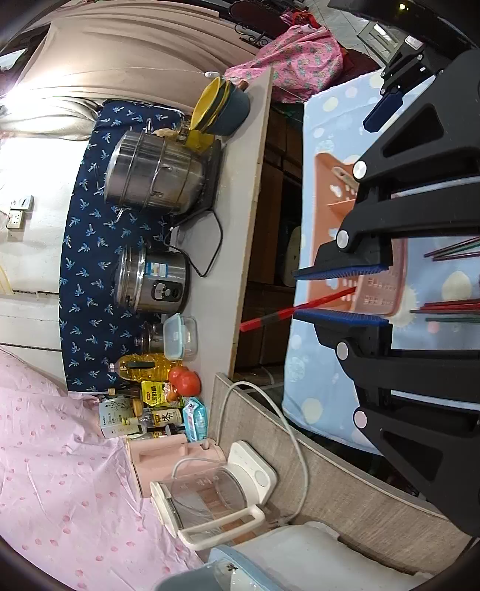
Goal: Organize utensils
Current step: 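Open both tools and withdraw them from the pink holder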
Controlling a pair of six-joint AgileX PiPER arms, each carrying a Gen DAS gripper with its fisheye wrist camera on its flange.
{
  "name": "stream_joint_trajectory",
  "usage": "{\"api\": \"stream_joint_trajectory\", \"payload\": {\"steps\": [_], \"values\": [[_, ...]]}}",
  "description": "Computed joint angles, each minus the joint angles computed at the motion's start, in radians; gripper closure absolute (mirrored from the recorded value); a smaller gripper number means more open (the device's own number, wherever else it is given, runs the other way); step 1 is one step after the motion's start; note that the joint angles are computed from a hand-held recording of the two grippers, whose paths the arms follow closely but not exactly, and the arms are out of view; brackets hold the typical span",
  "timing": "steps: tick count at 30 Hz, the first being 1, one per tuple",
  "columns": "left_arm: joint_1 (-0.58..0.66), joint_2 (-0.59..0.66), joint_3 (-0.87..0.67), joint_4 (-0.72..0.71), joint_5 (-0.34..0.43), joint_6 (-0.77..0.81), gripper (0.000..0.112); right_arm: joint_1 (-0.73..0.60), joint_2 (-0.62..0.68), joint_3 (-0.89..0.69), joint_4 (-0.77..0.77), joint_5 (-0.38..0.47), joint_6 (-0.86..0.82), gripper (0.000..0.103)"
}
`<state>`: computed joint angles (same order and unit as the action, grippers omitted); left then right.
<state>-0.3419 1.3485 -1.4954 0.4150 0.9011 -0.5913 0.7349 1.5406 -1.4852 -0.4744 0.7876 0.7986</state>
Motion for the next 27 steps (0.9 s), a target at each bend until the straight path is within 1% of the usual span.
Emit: {"api": "stream_joint_trajectory", "payload": {"steps": [5, 8, 15, 21, 27], "values": [[-0.063, -0.086, 0.109, 0.043, 0.036, -0.068, 0.097, 0.077, -0.094, 0.107, -0.039, 0.027, 0.082, 0.068], [-0.112, -0.143, 0.188, 0.076, 0.063, -0.124, 0.097, 0.144, -0.15, 0.175, -0.083, 0.064, 0.147, 0.068], [-0.243, -0.26, 0.376, 0.124, 0.136, -0.261, 0.096, 0.296, -0.266, 0.343, -0.124, 0.131, 0.289, 0.068], [-0.371, -0.339, 0.522, 0.151, 0.195, -0.387, 0.096, 0.409, -0.321, 0.452, -0.142, 0.178, 0.406, 0.068], [-0.486, -0.388, 0.635, 0.153, 0.244, -0.498, 0.096, 0.499, -0.33, 0.52, -0.141, 0.2, 0.484, 0.068]]}}
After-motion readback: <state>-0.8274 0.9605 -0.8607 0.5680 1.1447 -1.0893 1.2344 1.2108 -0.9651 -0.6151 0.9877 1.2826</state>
